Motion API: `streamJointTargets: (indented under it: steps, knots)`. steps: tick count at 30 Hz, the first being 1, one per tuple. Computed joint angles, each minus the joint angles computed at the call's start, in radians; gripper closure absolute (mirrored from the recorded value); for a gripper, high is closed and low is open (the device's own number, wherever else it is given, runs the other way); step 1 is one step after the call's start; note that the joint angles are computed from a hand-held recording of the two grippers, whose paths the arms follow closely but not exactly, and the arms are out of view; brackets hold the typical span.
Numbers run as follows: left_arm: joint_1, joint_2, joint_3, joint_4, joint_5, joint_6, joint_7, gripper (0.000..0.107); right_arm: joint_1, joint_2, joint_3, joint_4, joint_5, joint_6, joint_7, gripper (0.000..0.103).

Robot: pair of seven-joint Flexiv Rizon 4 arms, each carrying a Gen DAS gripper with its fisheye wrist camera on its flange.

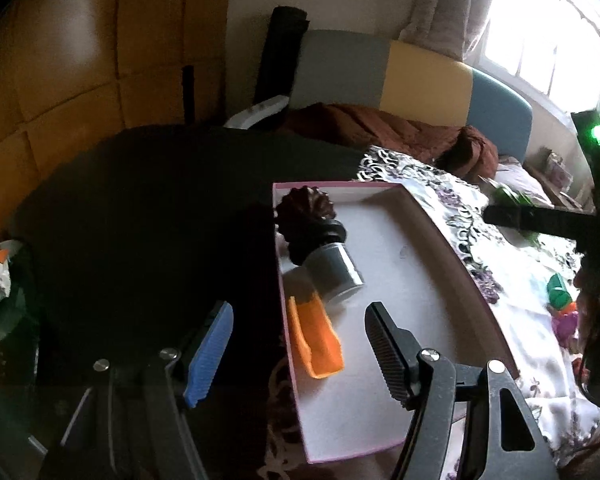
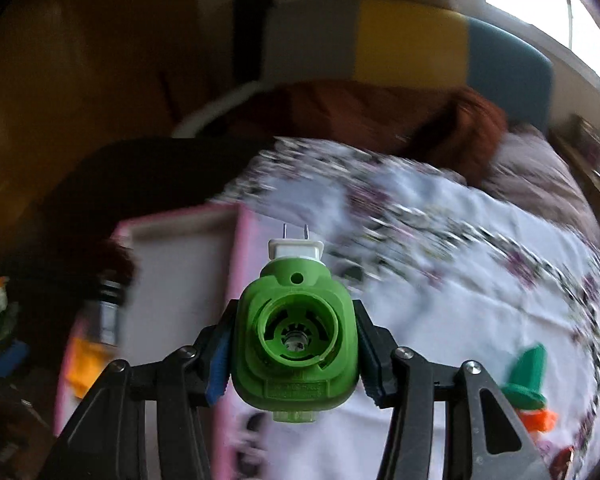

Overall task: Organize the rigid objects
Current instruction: 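Carry the green plug-in device into the tray and release with the right gripper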

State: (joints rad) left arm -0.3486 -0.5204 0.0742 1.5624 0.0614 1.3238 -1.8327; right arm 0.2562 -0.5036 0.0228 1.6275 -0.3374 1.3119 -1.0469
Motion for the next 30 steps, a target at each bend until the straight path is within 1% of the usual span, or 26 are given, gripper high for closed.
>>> streamJointTargets:
  steps: [2,5,8,10,13,15,19,20,23,26,30]
  knots:
    - [0.003,0.004,0.001,0.005,-0.003,0.002,-0.004,0.037,-0.008,-0.033,0.055,-0.059,0.023,-0.031,-0.052,0.051]
    - [0.006,0.009,0.003,0.011,0.001,0.004,-0.004,0.037,0.003,-0.073,0.087,-0.119,0.045,-0.077,-0.11,0.051]
    - [0.008,0.012,0.001,0.014,0.0,-0.001,-0.003,0.037,0.021,-0.11,0.102,-0.174,0.069,-0.13,-0.144,0.051]
    - [0.009,0.011,0.0,0.012,0.001,-0.007,0.0,0.037,0.037,-0.133,0.095,-0.208,0.079,-0.168,-0.147,0.051]
    - [0.011,0.015,-0.004,0.018,0.002,-0.009,0.006,0.037,0.052,-0.187,0.097,-0.29,0.103,-0.249,-0.153,0.051]
    - [0.01,0.018,-0.003,0.021,0.005,-0.009,0.006,0.037,0.08,-0.211,0.065,-0.323,0.091,-0.287,-0.121,0.051]
    - [0.014,0.016,-0.006,0.022,0.003,-0.017,0.013,0.037,0.087,-0.27,0.076,-0.404,0.112,-0.338,-0.125,0.051]
    - [0.014,0.015,-0.005,0.022,0.004,-0.017,0.012,0.037,0.088,-0.278,0.078,-0.414,0.117,-0.344,-0.126,0.051]
    - [0.014,0.014,-0.004,0.019,0.005,-0.022,0.01,0.037,0.099,-0.282,0.066,-0.409,0.114,-0.316,-0.122,0.05]
    - [0.009,0.013,0.0,0.017,0.01,-0.022,0.005,0.037,0.092,-0.276,0.078,-0.402,0.129,-0.313,-0.135,0.049]
    - [0.008,0.014,-0.002,0.02,0.014,-0.02,0.004,0.037,0.085,-0.25,0.077,-0.362,0.142,-0.26,-0.128,0.049]
